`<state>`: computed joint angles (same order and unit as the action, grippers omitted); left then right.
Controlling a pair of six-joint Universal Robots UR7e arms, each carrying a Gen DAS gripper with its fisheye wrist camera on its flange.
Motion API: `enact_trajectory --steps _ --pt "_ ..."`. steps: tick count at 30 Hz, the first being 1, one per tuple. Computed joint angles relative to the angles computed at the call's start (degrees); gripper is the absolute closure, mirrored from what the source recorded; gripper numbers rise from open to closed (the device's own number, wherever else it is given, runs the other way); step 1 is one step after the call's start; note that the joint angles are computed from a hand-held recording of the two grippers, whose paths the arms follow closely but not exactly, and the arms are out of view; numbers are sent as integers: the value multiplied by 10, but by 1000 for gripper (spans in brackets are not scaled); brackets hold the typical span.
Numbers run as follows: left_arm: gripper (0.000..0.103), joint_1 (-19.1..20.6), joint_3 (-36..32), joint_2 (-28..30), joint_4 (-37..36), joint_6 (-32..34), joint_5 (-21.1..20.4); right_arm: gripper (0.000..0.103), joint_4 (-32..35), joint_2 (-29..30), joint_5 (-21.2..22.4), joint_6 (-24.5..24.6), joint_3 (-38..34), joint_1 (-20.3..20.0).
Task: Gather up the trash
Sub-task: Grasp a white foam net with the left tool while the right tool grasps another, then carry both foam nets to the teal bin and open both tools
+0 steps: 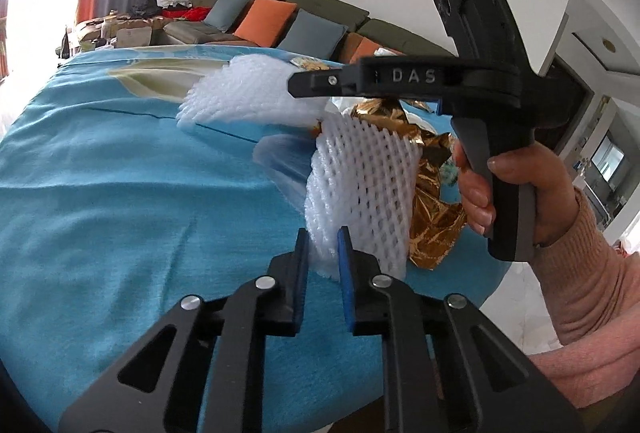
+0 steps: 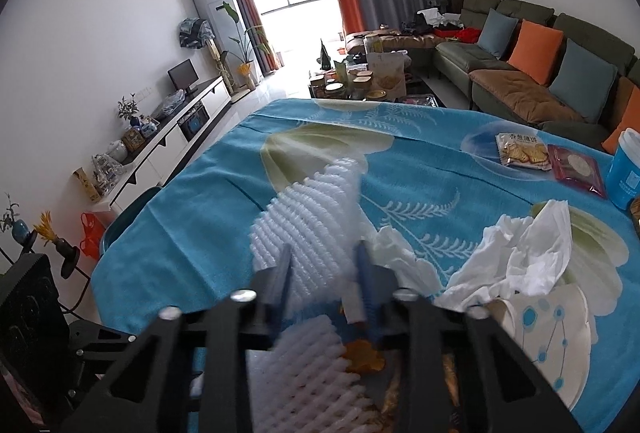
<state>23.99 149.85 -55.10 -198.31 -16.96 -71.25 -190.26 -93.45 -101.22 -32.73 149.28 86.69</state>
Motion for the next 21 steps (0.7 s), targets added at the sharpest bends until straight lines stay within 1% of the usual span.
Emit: enact_trajectory --steps 2,3,10,16,21 --pt "90 -5 4 -3 -4 -4 6 90 -2 -3 5 -1 2 0" --pt "90 -9 7 -3 -7 -7 11 91 -2 -6 9 0 3 0" --pt "91 -22 23 -25 -18 -15 29 92 13 -41 50 2 9 4" --pt "91 -43 53 -72 -3 -44 58 92 21 -59 82 13 9 14" --pt "91 -46 73 -129 25 -55 76 92 13 -52 92 18 7 23"
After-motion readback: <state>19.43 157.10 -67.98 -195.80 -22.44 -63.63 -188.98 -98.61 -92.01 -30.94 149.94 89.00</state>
